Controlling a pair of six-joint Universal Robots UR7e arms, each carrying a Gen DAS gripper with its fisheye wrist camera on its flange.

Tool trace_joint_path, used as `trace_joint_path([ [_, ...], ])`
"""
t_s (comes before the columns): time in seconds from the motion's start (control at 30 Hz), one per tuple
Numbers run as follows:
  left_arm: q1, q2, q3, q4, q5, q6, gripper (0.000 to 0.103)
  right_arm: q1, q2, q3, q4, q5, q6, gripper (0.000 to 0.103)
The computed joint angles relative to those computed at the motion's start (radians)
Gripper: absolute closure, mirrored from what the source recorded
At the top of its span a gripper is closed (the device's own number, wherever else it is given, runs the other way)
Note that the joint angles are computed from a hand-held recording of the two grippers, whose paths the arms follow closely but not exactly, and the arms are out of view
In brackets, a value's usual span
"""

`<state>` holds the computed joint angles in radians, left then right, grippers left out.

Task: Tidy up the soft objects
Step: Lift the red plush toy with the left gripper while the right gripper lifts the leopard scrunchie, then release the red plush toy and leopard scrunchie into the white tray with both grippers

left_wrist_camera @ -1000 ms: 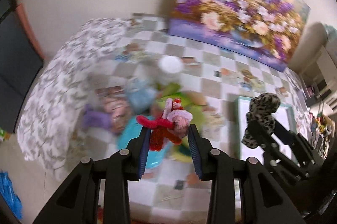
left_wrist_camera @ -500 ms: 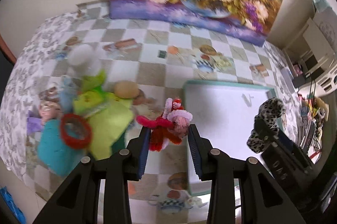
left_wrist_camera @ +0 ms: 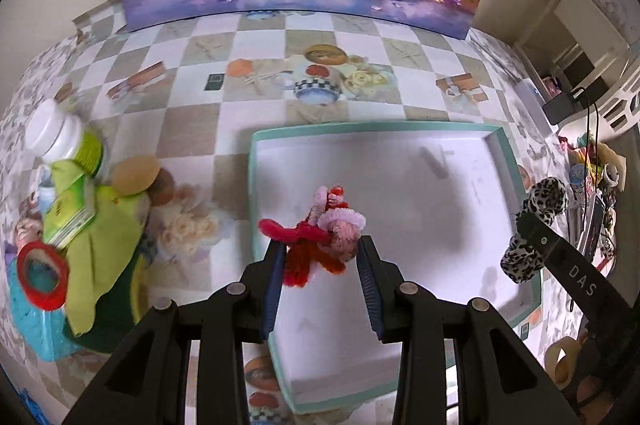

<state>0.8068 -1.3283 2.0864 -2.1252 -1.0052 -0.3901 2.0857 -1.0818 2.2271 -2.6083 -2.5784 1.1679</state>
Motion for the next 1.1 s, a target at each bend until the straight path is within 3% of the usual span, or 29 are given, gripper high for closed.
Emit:
trace_joint_path([
  [0.23, 0.003, 0.043, -0.016, -0.069, -0.013, 0.036, 0.065, 0.009, 0.007, -0.022, -0.013, -0.038, -0.058, 0.054],
  [0.3, 0.005, 0.045, -0.020, -0.093, -0.023, 0.047, 0.055, 0.015, 0.006, -0.030, 0.004, -0.047, -0.055, 0.054],
  [0.37, 0.008, 0.043, -0.023, -0.104, -0.034, 0.049, 0.032, 0.018, 0.002, -0.035, 0.020, -0.048, -0.048, 0.051],
  [0.53, 0.014, 0.025, -0.029, -0.092, -0.034, 0.016, 0.031, 0.027, -0.007, -0.044, 0.067, -0.047, -0.022, 0.044],
  [0.67, 0.023, 0.007, -0.032, -0.074, -0.021, -0.009, 0.020, 0.033, -0.005, -0.054, 0.096, -0.046, -0.022, 0.035],
  [0.83, 0.039, -0.001, -0.032, -0.050, 0.012, -0.034, 0.016, 0.028, 0.005, -0.059, 0.095, -0.021, -0.040, 0.021],
  [0.9, 0.049, -0.003, -0.032, -0.044, 0.026, -0.046, 0.007, 0.025, 0.012, -0.061, 0.110, -0.020, -0.030, 0.010],
  [0.97, 0.059, -0.006, -0.028, -0.044, 0.038, -0.055, 0.006, 0.024, 0.017, -0.066, 0.140, -0.027, -0.008, 0.000],
  [1.1, 0.074, -0.012, -0.022, -0.027, 0.067, -0.067, 0.004, 0.015, 0.020, -0.070, 0.175, -0.008, 0.025, 0.000],
])
